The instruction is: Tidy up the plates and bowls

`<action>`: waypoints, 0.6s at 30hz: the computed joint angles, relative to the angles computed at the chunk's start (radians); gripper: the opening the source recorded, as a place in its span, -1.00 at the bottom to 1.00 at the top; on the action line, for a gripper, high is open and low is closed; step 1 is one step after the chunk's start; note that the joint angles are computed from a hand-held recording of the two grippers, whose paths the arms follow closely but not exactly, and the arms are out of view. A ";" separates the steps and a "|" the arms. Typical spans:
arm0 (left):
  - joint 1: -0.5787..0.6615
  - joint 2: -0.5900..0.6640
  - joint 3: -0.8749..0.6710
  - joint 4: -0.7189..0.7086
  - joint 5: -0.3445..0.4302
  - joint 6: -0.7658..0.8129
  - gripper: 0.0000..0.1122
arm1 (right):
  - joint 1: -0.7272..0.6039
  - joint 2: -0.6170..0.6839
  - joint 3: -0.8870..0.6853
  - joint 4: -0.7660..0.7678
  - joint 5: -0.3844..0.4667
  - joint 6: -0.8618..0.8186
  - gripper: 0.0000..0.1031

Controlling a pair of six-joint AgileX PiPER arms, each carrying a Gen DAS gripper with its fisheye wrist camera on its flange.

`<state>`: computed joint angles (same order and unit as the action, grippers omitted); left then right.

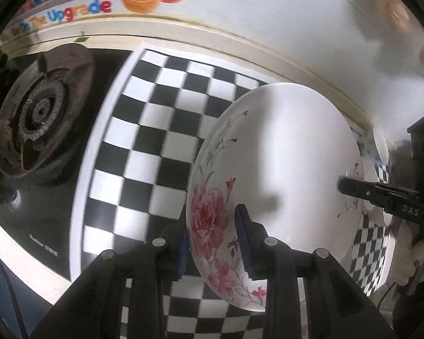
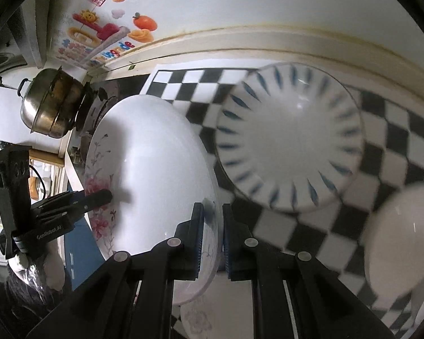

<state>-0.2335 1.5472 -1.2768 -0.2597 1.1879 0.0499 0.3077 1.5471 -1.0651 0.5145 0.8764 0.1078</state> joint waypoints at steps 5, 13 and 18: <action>-0.104 -0.066 0.051 -0.004 0.002 -0.048 -0.51 | -0.017 -0.190 0.197 -0.012 -0.019 0.040 -0.72; -0.277 -0.070 0.092 0.013 -0.026 -0.111 -0.51 | -0.108 -0.462 0.446 -0.017 0.024 0.069 -0.72; -0.358 -0.060 0.120 0.018 -0.045 -0.158 -0.51 | -0.168 -0.550 0.532 -0.022 0.062 0.056 -0.72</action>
